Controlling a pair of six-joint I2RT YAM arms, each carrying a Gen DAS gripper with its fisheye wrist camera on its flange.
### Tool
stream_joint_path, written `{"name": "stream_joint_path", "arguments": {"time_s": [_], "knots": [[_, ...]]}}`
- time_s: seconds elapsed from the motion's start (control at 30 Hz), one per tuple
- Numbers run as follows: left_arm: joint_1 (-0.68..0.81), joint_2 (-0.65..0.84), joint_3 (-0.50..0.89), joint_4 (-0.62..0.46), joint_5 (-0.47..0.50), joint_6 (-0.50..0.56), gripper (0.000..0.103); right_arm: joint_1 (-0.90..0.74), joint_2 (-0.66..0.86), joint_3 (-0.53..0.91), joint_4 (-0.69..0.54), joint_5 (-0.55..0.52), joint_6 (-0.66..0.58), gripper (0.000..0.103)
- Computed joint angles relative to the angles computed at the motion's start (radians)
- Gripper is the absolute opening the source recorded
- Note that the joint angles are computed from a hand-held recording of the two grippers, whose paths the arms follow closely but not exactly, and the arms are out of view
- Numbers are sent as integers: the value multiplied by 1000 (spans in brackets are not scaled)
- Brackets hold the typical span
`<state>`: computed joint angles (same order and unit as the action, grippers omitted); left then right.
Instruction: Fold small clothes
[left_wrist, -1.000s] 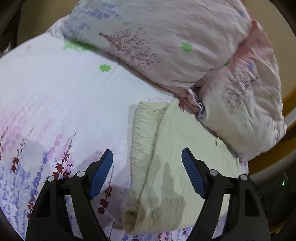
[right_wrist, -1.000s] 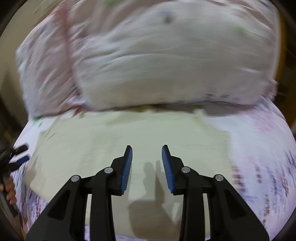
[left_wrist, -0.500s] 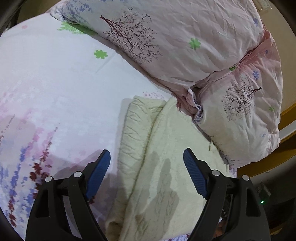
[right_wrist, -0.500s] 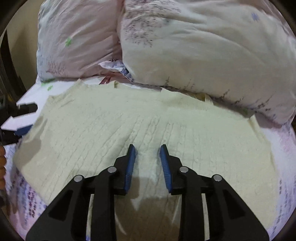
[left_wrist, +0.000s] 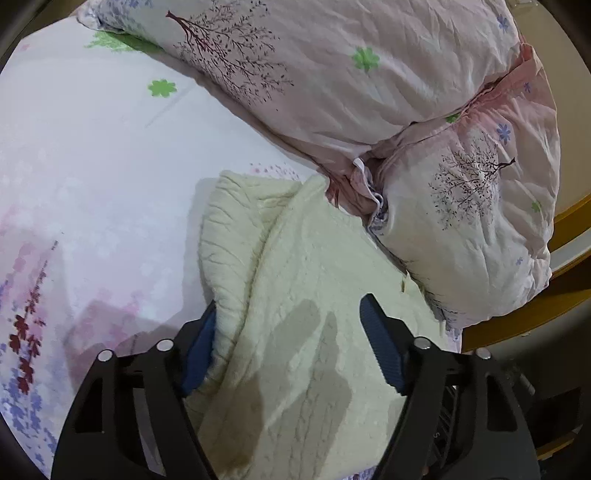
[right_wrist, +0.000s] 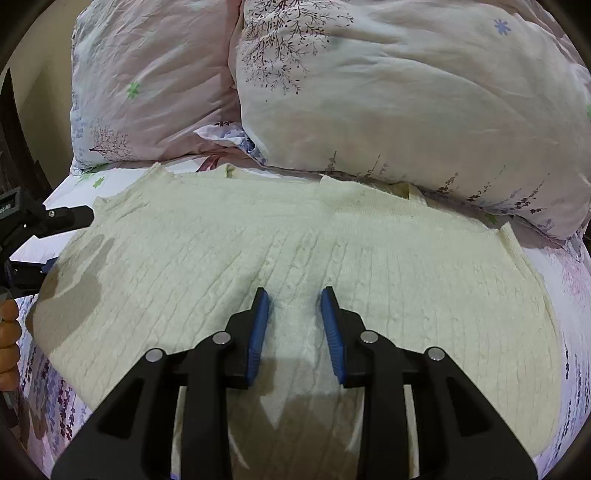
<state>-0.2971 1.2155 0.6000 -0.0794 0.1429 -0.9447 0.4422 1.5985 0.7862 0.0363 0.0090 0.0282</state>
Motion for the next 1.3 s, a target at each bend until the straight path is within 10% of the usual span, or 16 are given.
{"name": "stream_joint_path", "arguments": {"time_s": [0.37,0.87,1.3], "knots": [[-6,44,28,-19,21,0,30,-3,1,-4,7,-4,0,31],[-5,59,40,-17,23,-11,24,10,-7,-12,14,21,-7,32],[-124,-41,120,-35,-44,-16,19,-190,-107,-32,-59,-240,39,50]]}}
